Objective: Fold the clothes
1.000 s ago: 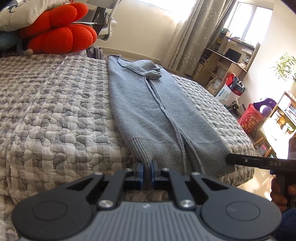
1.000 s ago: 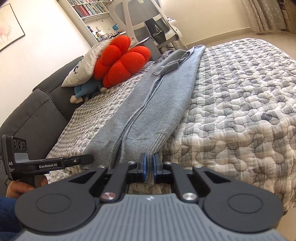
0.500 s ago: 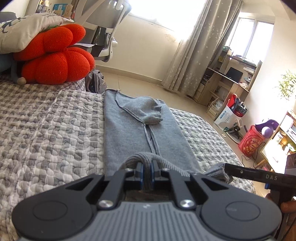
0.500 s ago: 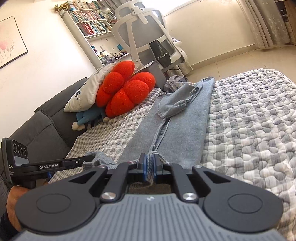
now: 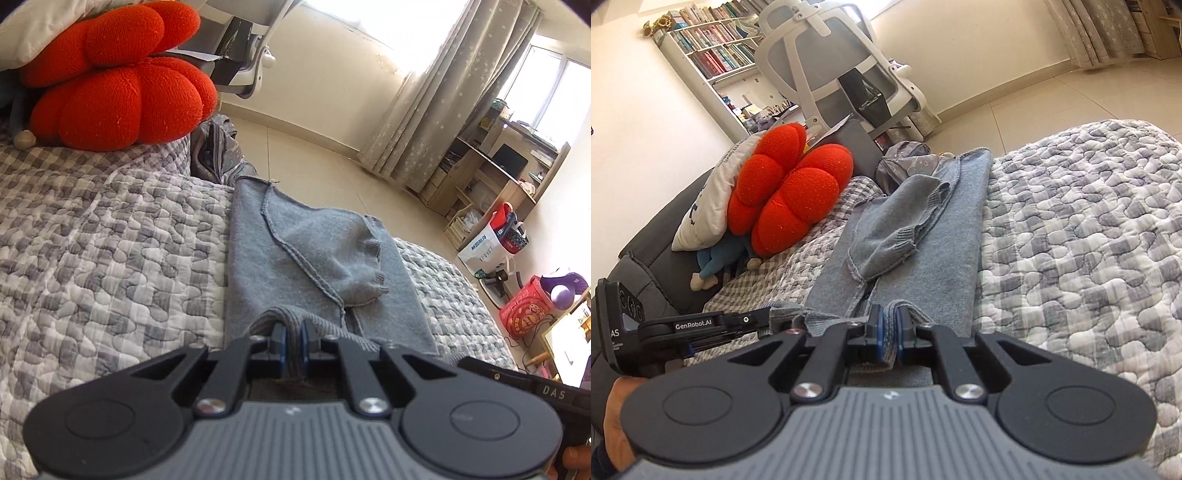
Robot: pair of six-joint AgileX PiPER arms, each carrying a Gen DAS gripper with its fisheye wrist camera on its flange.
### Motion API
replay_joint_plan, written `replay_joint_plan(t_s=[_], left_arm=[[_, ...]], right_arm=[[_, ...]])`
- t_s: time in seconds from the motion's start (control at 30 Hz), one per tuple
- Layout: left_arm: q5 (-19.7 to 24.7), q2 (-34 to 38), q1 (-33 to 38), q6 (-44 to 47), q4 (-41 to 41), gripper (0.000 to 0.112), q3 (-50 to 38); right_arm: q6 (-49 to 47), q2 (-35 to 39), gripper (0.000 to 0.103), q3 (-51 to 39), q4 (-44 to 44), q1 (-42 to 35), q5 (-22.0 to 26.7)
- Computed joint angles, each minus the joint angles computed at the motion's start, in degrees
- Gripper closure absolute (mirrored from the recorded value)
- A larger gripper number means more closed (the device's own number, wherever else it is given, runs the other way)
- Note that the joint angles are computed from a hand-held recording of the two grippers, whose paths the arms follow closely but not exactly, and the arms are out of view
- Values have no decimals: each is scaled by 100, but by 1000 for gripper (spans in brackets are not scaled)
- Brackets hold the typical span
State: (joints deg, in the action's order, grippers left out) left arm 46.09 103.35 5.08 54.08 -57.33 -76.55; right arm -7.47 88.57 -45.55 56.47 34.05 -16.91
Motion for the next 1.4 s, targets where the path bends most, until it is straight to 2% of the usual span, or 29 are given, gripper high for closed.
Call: replay_joint_plan(t_s=[0.17, 0.23, 0.27, 0.3, 0.33, 0.37, 0.4, 0.47, 0.53, 0.63, 0.77, 0.87, 0.93, 1.0, 1.03, 1.07, 1.1, 1.13, 1.23, 1.4], left_arm=[[201, 534, -61, -680, 209, 102, -571], [402, 654, 82, -805, 14, 94, -674], [503, 653, 176, -712, -157, 81, -640], [522, 624, 251, -603, -280, 63, -581], [498, 580, 317, -484, -381, 55, -509], [477, 537, 383, -364, -482, 48, -439], [458, 497, 449, -245, -585, 48, -371], [430, 420, 584, -6, -791, 48, -243], [458, 408, 630, 293, -975, 48, -155], [362, 477, 490, 648, -986, 47, -163], [480, 740, 302, 1034, -1051, 47, -366], [389, 836, 146, 1361, -982, 49, -426], [156, 833, -4, 1466, -788, 59, -415], [-161, 721, -133, 1678, -668, 98, -262], [-343, 636, -185, 1876, -696, 102, -128], [-525, 553, -237, 2075, -729, 103, 2], [-708, 471, -291, 2279, -771, 105, 130], [-891, 391, -346, 2490, -823, 105, 256], [-1055, 235, -314, 2956, -1270, 106, 478], [-1016, 89, -219, 3590, -1923, 106, 623]], right_arm=[[650, 350, 94, -199, -609, -366, 164], [1208, 405, 94, -141, -962, -470, 77], [1421, 430, 88, -114, -1082, -517, 31], [1405, 389, 83, -47, -1047, -520, -56], [1229, 343, 83, 4, -981, -501, -124], [1013, 291, 79, 50, -919, -485, -182], [643, 236, 70, 95, -702, -445, -283], [52, 171, 60, 182, -242, -317, -563], [-165, 150, 60, 248, -204, -266, -757], [156, 292, 60, 165, -753, -372, -706], [-829, 550, 60, -245, -163, -418, -477], [-1687, 723, 60, -510, 298, -435, -293], [-2300, 824, 60, -646, 645, -421, -198], [-2843, 905, 60, -682, 887, -281, -354], [-2868, 947, 60, -666, 765, -227, -421], [-2919, 990, 63, -655, 685, -173, -490], [-3117, 1034, 77, -675, 834, -119, -585], [-3324, 1076, 85, -699, 1002, -63, -682], [-3326, 1059, 94, -666, 1014, 75, -1044], [-3438, 977, 98, -667, 1018, 169, -1335]])
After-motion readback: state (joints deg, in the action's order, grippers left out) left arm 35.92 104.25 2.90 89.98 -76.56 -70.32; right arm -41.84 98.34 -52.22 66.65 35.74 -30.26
